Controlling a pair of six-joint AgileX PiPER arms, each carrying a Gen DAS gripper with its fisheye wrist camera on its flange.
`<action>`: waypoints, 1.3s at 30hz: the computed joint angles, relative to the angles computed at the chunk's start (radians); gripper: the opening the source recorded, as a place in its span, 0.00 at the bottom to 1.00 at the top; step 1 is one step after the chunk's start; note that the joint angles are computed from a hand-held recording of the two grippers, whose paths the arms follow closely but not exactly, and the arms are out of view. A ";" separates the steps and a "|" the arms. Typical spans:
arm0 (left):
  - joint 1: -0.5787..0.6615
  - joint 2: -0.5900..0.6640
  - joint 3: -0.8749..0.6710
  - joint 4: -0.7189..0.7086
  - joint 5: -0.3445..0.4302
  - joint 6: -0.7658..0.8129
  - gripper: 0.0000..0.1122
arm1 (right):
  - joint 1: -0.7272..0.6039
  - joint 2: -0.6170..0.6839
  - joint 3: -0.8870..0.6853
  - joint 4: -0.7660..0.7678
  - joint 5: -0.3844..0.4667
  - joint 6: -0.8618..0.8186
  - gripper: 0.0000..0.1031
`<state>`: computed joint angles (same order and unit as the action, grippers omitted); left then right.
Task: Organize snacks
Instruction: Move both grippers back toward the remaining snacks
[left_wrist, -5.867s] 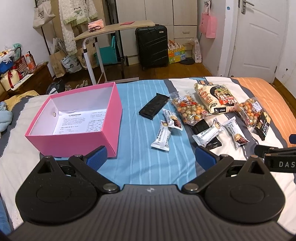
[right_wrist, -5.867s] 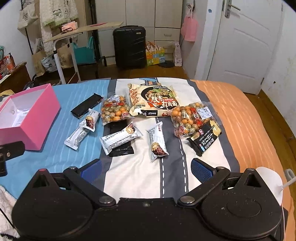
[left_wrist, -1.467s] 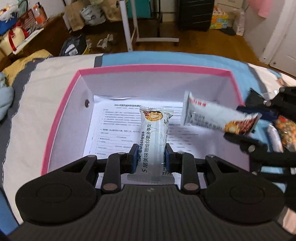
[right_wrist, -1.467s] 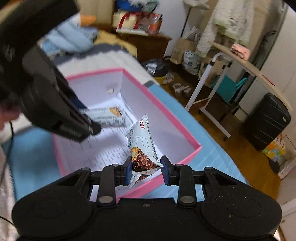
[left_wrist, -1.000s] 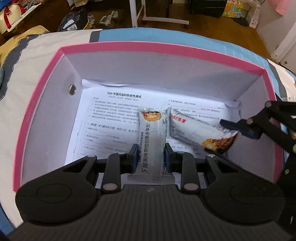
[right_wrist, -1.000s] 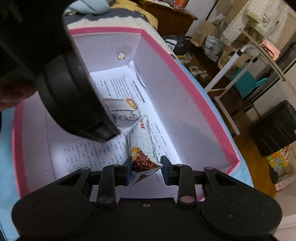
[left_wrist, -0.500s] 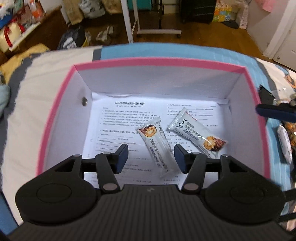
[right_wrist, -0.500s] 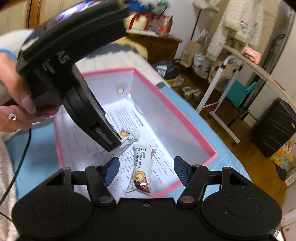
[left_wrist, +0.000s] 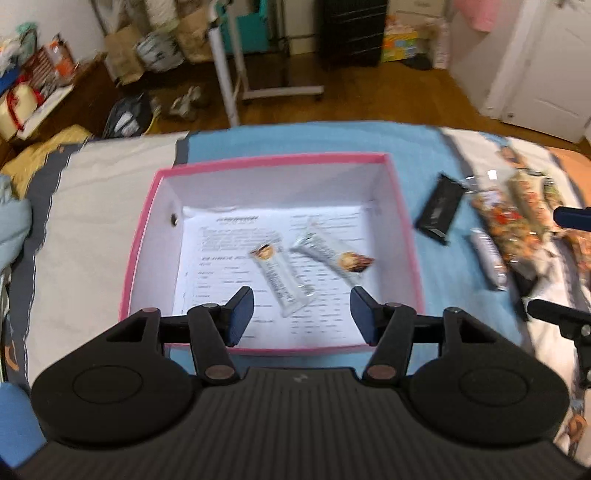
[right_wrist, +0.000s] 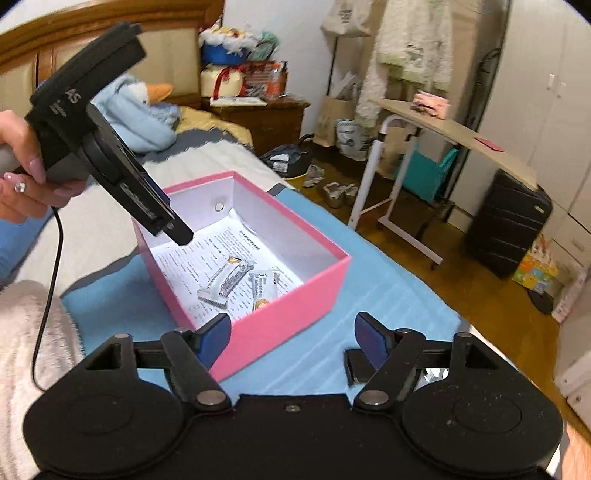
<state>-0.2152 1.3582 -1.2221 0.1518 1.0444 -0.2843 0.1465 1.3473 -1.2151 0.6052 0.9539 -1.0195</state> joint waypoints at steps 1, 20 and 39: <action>-0.029 -0.013 -0.013 0.012 0.022 -0.006 0.54 | -0.029 -0.019 0.001 0.004 0.026 -0.009 0.83; -0.506 0.155 -0.030 0.117 -0.117 -0.241 0.70 | -0.518 -0.065 0.342 0.096 0.072 -0.133 0.94; -0.462 0.654 -0.170 0.231 -0.540 -0.497 0.64 | -0.442 0.224 0.517 0.537 -0.384 -0.291 0.84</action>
